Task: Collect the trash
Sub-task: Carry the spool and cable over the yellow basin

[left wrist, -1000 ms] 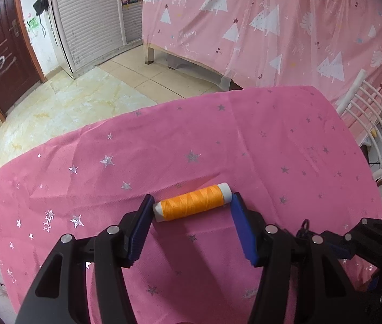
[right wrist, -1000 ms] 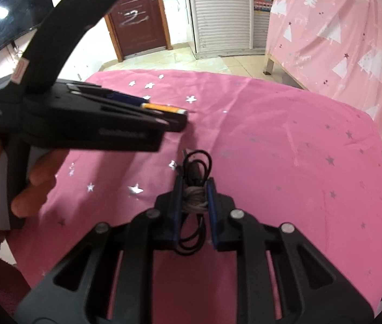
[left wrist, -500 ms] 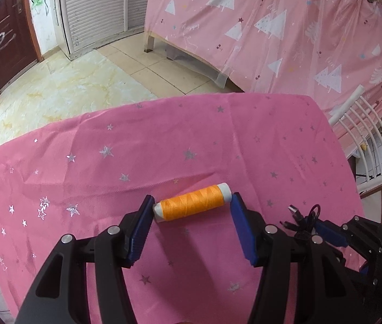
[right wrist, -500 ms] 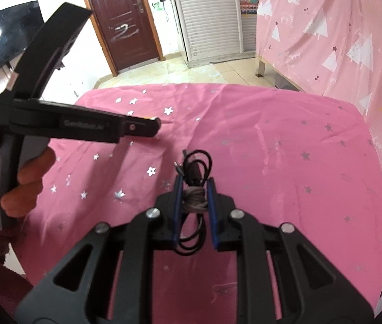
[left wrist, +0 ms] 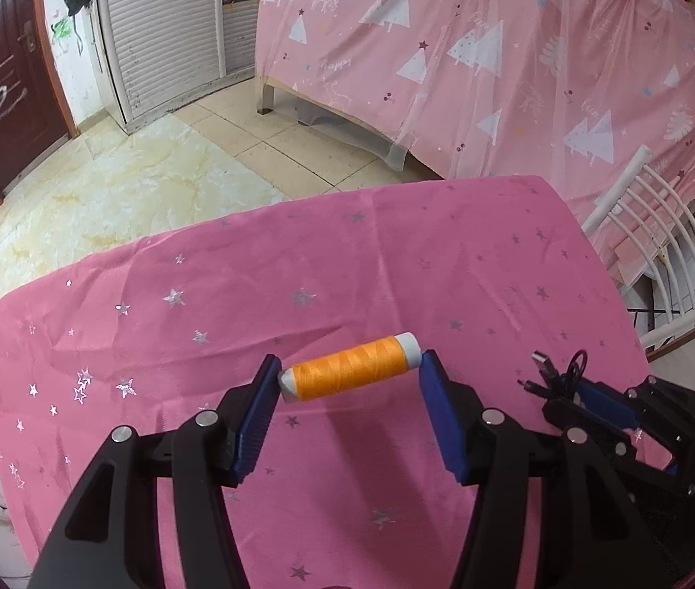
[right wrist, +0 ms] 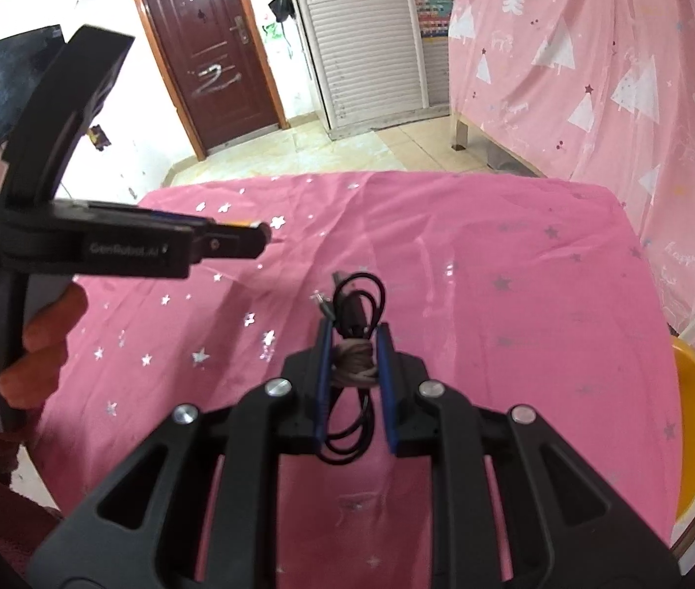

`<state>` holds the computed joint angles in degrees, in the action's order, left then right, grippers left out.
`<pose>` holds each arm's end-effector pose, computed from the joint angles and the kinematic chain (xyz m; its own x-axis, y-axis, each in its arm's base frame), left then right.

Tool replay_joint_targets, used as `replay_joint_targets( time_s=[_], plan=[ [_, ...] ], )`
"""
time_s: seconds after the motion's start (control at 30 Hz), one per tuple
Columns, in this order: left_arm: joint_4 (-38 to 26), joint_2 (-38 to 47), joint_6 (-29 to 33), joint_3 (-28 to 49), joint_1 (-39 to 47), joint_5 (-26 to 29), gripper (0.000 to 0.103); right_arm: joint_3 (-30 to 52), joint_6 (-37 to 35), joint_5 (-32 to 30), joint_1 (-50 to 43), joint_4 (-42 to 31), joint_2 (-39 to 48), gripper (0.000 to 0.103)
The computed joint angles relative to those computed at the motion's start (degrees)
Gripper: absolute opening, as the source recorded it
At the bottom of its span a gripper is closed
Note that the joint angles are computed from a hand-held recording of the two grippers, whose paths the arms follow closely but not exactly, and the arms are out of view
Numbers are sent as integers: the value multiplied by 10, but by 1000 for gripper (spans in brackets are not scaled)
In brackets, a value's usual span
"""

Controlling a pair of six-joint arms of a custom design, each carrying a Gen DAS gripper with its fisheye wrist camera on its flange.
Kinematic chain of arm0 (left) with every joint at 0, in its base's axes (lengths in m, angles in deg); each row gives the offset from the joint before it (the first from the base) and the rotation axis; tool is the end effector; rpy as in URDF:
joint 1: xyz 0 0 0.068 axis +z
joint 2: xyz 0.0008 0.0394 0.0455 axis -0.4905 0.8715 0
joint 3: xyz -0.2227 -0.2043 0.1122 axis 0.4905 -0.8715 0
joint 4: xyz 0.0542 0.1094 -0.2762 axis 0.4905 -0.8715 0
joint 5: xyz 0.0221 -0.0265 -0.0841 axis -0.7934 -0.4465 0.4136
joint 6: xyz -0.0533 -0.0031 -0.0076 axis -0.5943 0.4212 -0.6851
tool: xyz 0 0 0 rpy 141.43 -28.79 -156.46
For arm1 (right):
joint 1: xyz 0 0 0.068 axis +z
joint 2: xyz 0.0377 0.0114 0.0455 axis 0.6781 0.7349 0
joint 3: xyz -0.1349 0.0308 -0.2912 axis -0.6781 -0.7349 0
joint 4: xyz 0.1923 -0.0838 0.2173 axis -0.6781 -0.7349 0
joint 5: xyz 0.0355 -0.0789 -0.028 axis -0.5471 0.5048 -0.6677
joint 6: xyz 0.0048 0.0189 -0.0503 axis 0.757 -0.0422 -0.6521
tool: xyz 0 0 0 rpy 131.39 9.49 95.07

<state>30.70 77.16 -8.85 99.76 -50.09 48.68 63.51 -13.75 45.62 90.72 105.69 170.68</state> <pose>0.2939 -0.1162 0.1134 -0.8333 0.2771 -0.4784 0.3800 0.9156 -0.1315 0.2154 0.2239 0.0846 -0.7549 -0.0094 -0.6558 -0.1827 0.9633 0.1966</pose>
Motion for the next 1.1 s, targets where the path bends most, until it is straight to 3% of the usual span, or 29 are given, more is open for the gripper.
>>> replay_joint_targets(
  time_s=[0.43,1.1],
  plan=[
    [-8,-7,-39,12,-81,-49,52,-82,-3,11,-52,48,-71,16],
    [-51,43,-107,101,-233,-101,52,-207,-36,-15,-173,125,-158,16]
  ],
)
